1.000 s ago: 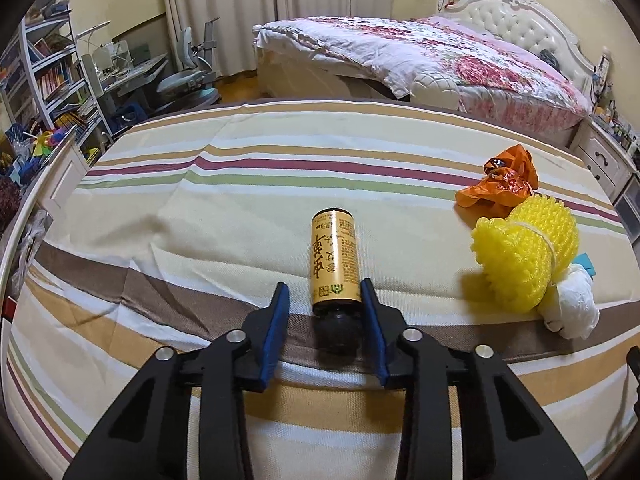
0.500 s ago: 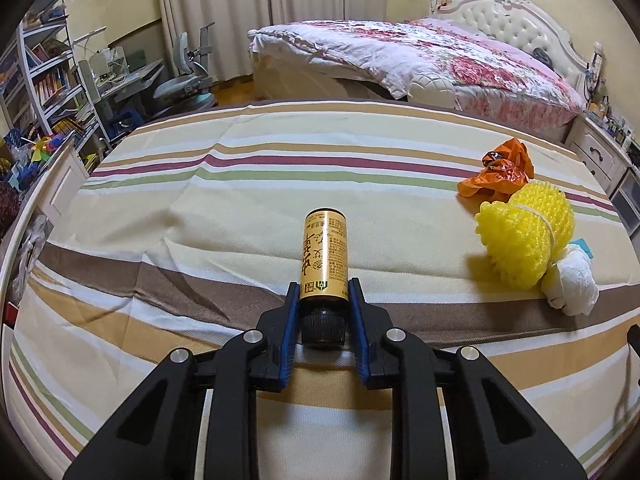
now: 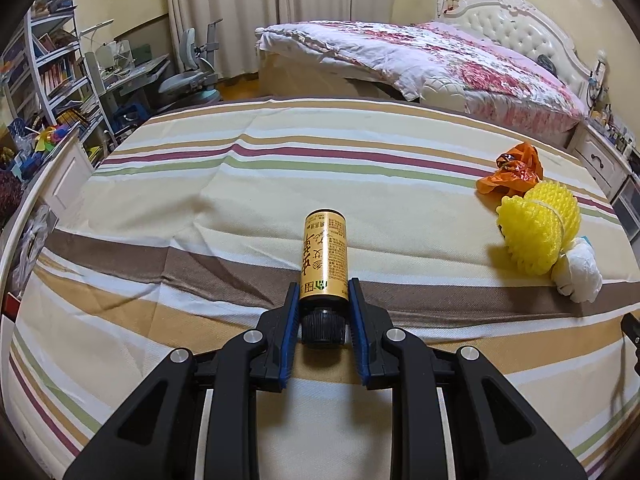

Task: Collect trash
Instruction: 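Grasp the white crumpled tissue with the right tool while the left tool holds the bottle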

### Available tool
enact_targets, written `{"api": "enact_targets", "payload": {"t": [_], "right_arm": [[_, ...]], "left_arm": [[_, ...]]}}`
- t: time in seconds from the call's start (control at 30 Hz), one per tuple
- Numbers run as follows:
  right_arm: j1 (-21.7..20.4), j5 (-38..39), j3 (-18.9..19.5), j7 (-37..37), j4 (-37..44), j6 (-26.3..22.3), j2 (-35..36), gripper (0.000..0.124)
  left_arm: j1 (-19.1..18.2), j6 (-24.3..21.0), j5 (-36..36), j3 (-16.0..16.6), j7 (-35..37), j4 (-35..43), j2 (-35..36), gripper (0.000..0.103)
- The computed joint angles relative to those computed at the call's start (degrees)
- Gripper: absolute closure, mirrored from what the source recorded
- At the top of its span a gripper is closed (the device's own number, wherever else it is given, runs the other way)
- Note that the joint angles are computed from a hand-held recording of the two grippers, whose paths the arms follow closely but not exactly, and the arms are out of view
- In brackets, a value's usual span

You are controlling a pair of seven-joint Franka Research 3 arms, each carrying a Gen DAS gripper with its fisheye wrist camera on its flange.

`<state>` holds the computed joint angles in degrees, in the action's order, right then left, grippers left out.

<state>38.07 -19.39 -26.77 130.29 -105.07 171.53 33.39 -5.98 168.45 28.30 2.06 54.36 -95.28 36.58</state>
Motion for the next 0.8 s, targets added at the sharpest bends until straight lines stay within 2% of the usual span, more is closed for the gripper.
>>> {"api": "enact_targets", "payload": {"t": [0.47, 0.8], "right_arm": [[-3.2, 3.4, 8.3, -9.0, 9.3, -1.1, 3.5, 0.059], [-4.7, 7.9, 11.6, -14.1, 18.4, -4.2, 8.8, 0.059]], "left_arm": [[1.6, 2.7, -0.3, 0.7, 0.1, -4.7, -2.6, 0.078], [2.5, 4.2, -0.9, 1.0, 0.1, -6.7, -3.5, 0.078]]}}
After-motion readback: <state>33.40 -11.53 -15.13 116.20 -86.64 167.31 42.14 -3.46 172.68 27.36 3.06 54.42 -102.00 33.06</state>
